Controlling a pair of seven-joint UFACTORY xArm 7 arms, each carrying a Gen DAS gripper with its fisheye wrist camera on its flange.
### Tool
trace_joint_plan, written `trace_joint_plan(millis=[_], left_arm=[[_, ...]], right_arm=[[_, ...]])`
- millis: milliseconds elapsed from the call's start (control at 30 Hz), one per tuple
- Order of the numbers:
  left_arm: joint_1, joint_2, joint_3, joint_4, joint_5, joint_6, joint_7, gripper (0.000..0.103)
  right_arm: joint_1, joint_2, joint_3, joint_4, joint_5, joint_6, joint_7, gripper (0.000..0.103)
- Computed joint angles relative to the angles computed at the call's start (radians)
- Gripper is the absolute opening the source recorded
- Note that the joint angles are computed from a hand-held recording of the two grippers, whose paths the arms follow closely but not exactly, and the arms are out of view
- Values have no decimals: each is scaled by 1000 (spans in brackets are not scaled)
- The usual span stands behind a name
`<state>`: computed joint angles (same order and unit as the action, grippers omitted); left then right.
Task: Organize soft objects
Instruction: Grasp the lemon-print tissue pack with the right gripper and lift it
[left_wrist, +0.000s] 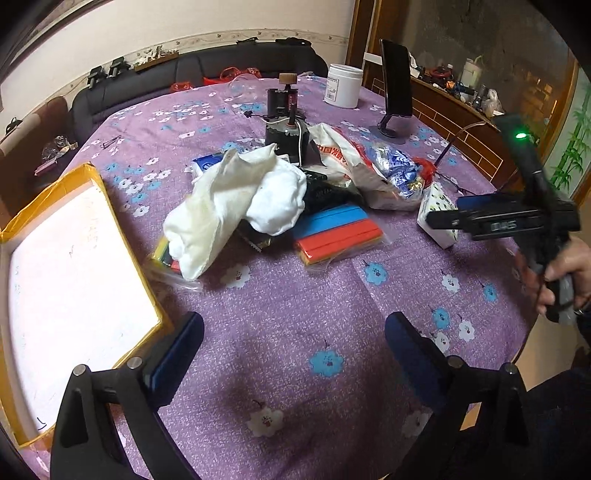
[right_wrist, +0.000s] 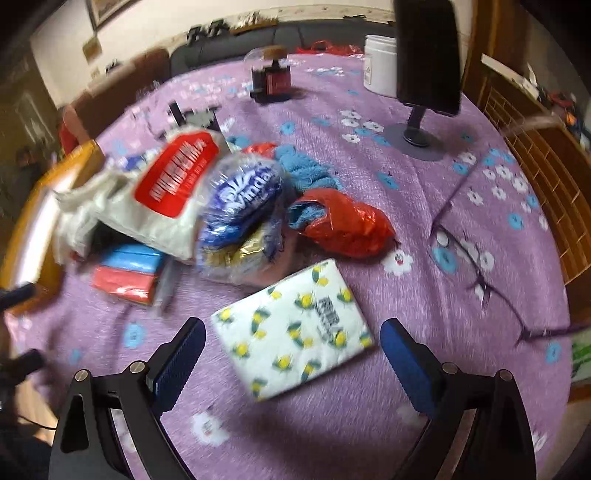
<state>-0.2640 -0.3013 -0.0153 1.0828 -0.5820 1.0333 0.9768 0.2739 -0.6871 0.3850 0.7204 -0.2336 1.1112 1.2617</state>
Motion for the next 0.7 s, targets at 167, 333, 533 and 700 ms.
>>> trace_joint_plan(millis=[167, 333, 533, 700], left_arm=[[8, 3, 5, 3, -1, 2, -16, 98], [3, 11, 9, 24, -15, 53, 4, 98], [-53, 90, -12, 140, -22, 174, 155, 98], [-57, 215, -90, 252, 63, 166, 244, 83]], right_arm=[[24, 33, -2, 12, 21, -26, -16, 87], [82, 13, 5, 2, 103, -116, 2, 87], [100, -8, 48, 5, 119, -75, 76, 87], [103, -82, 57, -7, 117, -15, 117, 87]])
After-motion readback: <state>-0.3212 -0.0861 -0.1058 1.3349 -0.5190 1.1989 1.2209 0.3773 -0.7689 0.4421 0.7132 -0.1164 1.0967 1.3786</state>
